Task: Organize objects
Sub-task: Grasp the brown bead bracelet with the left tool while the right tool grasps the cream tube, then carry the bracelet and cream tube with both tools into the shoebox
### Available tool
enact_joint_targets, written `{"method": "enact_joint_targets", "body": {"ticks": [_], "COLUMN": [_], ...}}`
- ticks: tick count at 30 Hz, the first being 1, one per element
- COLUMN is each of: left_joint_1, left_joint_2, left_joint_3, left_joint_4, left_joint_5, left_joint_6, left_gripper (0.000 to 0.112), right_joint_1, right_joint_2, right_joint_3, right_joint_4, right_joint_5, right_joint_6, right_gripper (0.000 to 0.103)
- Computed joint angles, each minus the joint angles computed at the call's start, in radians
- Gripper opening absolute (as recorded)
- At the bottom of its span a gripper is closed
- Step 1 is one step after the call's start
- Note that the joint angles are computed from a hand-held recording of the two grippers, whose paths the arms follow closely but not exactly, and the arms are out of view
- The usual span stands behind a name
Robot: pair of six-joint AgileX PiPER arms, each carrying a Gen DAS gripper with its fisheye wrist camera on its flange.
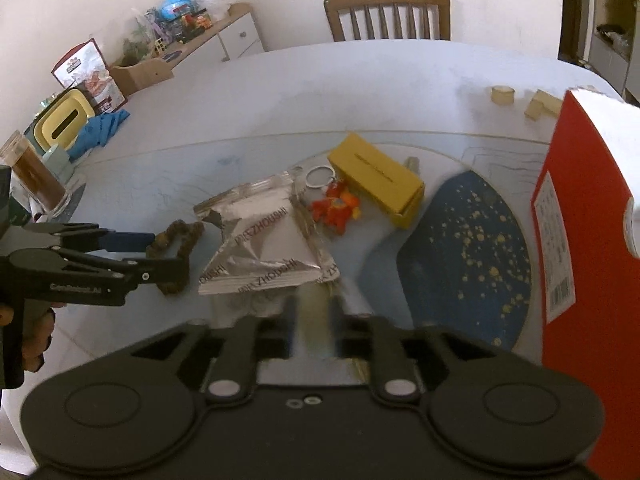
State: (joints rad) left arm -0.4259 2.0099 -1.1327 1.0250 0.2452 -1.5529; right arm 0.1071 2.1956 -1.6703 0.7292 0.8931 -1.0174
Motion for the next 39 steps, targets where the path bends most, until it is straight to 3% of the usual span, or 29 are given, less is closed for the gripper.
{"method": "enact_joint_targets", "body": {"ticks": [2, 4, 10, 14, 18, 22, 23, 31, 35, 39], "left_joint_1": [0.001, 0.000, -0.029, -0.037, -0.031, -0.052, -0.053, -0.060, -0.088, -0.115], "left_joint_2": [0.006, 0.014, 0.037, 0.033, 0.022, 0.021, 0.020, -0.028, -0.077, -0.122], "left_joint_3": [-0.007, -0.018, -0.051, -0.045, -0.027, -0.025, -0.025, 0.005, 0.036, 0.019], "left_joint_4": [0.008, 0.008, 0.016, 0.051, 0.074, 0.119, 0.118, 0.092, 0.170, 0.101], "left_joint_5": [0.006, 0.011, 0.061, 0.080, 0.058, 0.085, 0.086, 0.074, 0.092, 0.114], "left_joint_6": [-0.011, -0.002, 0.028, 0.000, -0.035, -0.092, -0.093, -0.115, -0.218, -0.153], "left_gripper": [0.074, 0.074, 0.071, 0.041, 0.024, 0.022, 0.022, 0.021, 0.021, 0.021], "right_joint_1": [-0.005, -0.007, 0.021, 0.031, 0.050, 0.067, 0.069, 0.037, 0.003, -0.033], "right_joint_2": [-0.006, -0.010, -0.001, -0.006, -0.024, -0.038, -0.042, -0.093, -0.137, -0.181], "right_joint_3": [0.010, 0.019, 0.035, 0.066, 0.100, 0.118, 0.124, 0.161, 0.176, 0.178], "right_joint_4": [0.006, 0.010, -0.034, -0.029, -0.036, -0.060, -0.064, 0.003, 0.029, 0.040], "right_joint_5": [-0.002, -0.011, -0.046, -0.088, -0.136, -0.163, -0.170, -0.147, -0.099, -0.049], "right_joint_6": [-0.022, -0.038, -0.054, -0.068, -0.089, -0.093, -0.094, -0.114, -0.131, -0.130], "right_gripper": [0.046, 0.056, 0.056, 0.055, 0.047, 0.016, 0.014, 0.014, 0.014, 0.014]}}
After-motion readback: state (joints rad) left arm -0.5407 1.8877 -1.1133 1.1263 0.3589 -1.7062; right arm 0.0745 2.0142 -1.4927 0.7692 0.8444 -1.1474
